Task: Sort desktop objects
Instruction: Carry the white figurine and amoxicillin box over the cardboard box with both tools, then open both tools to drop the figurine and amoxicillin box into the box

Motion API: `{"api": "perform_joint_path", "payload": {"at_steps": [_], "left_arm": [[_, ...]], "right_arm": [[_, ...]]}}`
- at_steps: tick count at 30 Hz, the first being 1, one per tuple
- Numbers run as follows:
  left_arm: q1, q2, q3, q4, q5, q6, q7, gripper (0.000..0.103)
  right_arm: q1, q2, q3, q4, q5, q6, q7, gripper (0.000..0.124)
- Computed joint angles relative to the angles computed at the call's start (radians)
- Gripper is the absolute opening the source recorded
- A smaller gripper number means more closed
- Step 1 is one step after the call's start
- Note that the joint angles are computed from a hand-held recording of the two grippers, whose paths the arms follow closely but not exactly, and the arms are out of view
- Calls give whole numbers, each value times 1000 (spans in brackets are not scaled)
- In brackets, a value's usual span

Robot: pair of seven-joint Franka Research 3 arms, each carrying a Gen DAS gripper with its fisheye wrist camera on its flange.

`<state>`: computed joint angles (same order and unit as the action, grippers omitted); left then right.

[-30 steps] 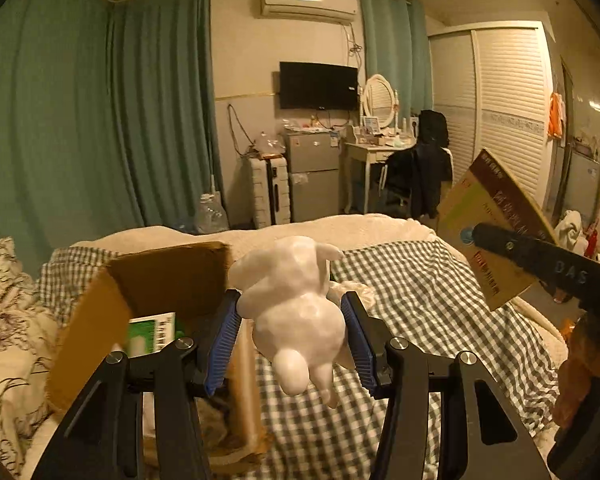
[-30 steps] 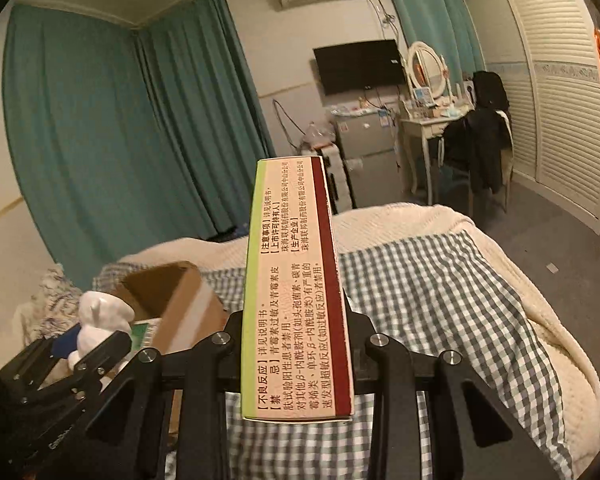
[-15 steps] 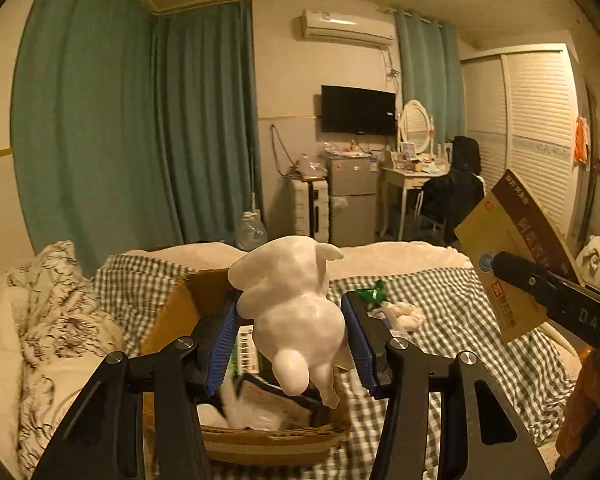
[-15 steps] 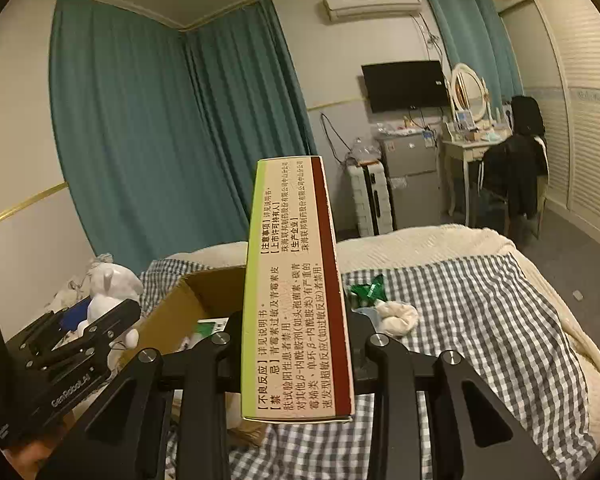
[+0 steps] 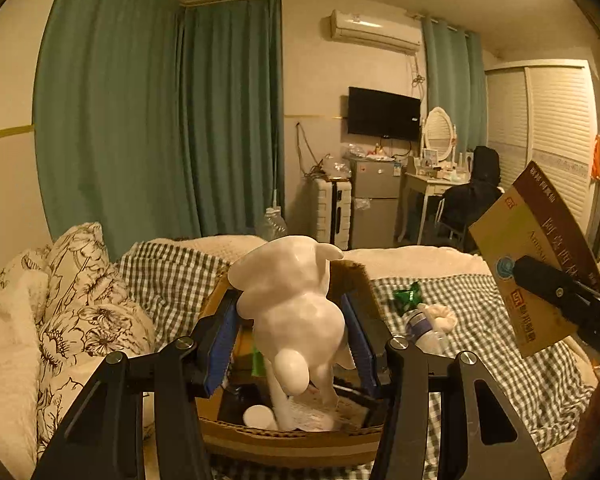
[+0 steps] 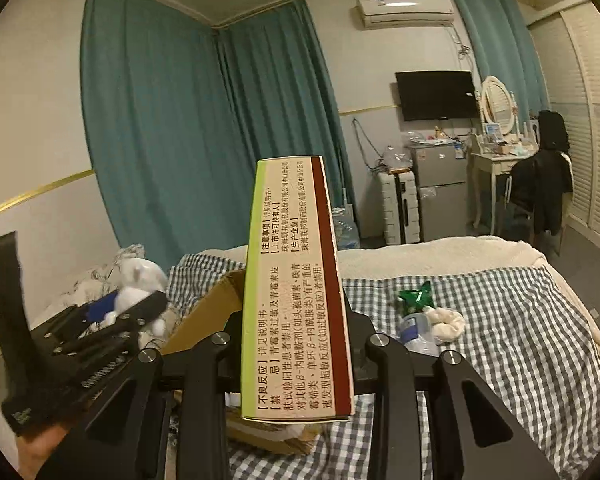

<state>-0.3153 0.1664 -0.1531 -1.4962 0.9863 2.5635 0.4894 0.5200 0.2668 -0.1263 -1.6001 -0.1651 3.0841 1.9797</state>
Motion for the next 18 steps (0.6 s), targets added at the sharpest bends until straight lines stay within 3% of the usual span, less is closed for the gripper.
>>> {"api": "perform_joint_path", "payload": {"at_steps": [8,18], "left_arm": [[36,-2,13,-25,-41,58,-5,53],[49,89,27,37,-159,36,103,53]], "right_arm": [[-18,87,66,119,51,-48,-105,29],[-22,267,100,358,145,-179,-218,29]]}}
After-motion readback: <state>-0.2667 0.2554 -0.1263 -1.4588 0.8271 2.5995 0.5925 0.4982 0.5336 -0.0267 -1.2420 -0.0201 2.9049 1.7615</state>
